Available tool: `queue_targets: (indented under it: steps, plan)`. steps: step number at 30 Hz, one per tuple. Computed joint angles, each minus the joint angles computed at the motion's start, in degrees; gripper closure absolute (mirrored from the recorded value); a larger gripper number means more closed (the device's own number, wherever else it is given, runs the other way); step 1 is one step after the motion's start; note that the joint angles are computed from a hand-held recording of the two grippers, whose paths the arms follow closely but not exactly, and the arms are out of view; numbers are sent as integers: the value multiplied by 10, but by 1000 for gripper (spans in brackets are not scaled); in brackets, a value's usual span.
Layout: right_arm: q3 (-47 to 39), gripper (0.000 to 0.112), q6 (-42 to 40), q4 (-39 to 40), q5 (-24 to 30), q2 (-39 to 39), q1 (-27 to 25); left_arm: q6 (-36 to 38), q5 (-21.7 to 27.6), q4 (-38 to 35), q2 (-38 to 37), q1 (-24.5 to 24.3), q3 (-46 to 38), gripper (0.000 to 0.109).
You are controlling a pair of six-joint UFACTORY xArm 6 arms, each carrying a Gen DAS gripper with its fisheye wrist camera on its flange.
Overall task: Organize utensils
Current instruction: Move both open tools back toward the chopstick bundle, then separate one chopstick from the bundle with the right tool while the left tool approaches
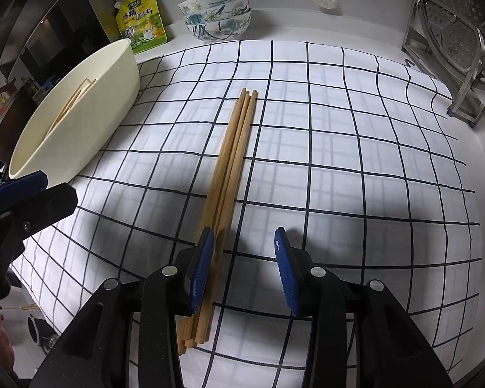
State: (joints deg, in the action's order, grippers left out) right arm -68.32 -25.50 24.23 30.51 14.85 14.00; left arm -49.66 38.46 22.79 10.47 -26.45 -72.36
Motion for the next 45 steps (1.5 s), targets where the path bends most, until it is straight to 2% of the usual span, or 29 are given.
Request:
queue_targets:
  steps: [17, 36, 41, 45]
  plan:
    - [3, 75, 15, -44, -21, 8, 7, -2, -1, -8, 10, -2, 0, 39]
    - [-3, 75, 14, -39, -27, 15, -44, -7, -29, -18, 83, -13, -48, 35]
    - [-12, 75, -3, -22, -19, 22, -55, -24, -14, 4, 107, -15, -70, 35]
    - [-7, 75, -47, 19, -18, 16, -55, -21, -13, -5, 116, -14, -76, 35]
